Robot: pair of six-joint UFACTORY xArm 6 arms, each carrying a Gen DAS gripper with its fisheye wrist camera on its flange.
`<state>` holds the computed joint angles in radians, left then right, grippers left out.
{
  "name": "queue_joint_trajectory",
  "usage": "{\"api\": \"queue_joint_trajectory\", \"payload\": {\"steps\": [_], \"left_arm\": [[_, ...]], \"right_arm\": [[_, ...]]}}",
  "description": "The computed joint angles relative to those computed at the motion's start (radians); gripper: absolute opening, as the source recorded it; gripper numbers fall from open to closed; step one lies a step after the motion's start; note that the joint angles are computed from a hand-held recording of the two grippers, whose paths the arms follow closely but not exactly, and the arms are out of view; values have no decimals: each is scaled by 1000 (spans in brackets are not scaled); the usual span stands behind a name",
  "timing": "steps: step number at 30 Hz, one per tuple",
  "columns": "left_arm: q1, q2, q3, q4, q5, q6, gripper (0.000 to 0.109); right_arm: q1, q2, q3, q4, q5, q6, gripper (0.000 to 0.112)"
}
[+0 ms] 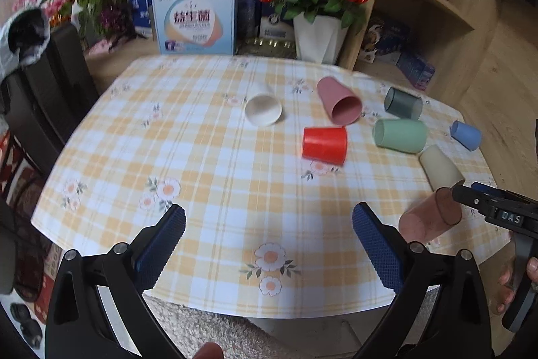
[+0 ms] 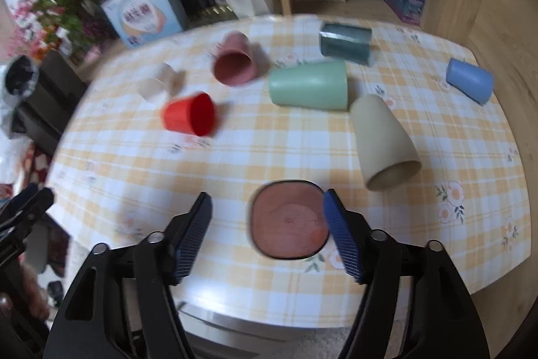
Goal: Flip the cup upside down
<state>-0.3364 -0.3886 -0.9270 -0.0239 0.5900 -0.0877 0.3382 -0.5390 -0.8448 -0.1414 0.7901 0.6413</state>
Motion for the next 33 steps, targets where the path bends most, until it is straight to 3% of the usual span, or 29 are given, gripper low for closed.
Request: {"api": "queue_joint_trajectory", "payload": {"steps": [2, 4, 13, 21, 24, 26, 33], "left_arm": [[-11, -15, -14, 33, -9, -10, 97], [-23, -34, -31, 43, -19, -5, 97], [-73, -125, -67, 145, -81, -63, 97], [-119, -198, -87, 156, -74, -61, 97], [-142, -221, -94, 241, -65, -119, 97], [-156, -241, -87, 321, -71, -176, 97], [-181, -257, -86, 328, -61, -190, 97]], "right_arm": [[19, -37, -6, -47, -7, 44, 73], [42, -76, -12, -116, -8, 103, 90], [146, -195, -83, -347, 51, 245, 90], [325, -250, -168, -600, 279, 408, 90], [417, -259, -189, -683, 368, 445, 90], [464, -269, -194, -719, 410, 463, 90], [548, -285, -212, -803, 503, 506, 90]]}}
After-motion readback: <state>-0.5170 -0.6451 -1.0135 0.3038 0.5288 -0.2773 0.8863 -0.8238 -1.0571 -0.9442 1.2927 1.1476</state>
